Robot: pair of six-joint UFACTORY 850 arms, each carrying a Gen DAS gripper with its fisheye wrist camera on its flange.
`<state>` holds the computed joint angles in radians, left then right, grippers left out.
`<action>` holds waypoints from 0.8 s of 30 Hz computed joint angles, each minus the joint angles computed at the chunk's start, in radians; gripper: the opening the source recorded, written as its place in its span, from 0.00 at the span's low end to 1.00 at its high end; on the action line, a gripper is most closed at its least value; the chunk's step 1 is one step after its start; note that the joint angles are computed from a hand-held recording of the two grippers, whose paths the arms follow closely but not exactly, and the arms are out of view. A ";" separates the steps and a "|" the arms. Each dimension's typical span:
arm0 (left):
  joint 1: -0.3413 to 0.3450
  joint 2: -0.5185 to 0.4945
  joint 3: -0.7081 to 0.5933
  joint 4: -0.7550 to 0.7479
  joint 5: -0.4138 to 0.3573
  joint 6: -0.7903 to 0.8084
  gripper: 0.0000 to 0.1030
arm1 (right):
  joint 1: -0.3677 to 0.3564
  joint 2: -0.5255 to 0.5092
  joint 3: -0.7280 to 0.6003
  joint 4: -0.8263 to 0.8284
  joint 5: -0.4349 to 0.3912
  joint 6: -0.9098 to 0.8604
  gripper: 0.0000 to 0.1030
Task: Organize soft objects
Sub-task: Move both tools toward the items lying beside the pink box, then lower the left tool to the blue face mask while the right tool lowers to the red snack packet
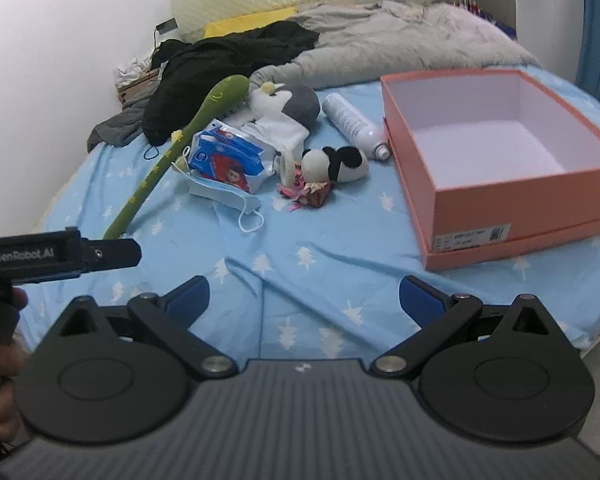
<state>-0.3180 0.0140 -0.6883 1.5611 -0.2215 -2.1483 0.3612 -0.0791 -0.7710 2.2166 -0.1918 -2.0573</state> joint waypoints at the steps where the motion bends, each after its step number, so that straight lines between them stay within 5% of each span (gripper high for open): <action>1: 0.006 -0.009 -0.006 -0.017 0.006 0.024 1.00 | -0.001 -0.009 -0.005 -0.016 -0.005 0.017 1.00; 15: 0.120 -0.174 -0.112 0.039 0.109 0.046 1.00 | 0.008 -0.171 -0.135 -0.132 -0.037 0.115 1.00; 24: 0.181 -0.317 -0.234 0.064 0.152 0.111 1.00 | 0.025 -0.268 -0.211 0.100 -0.034 -0.138 1.00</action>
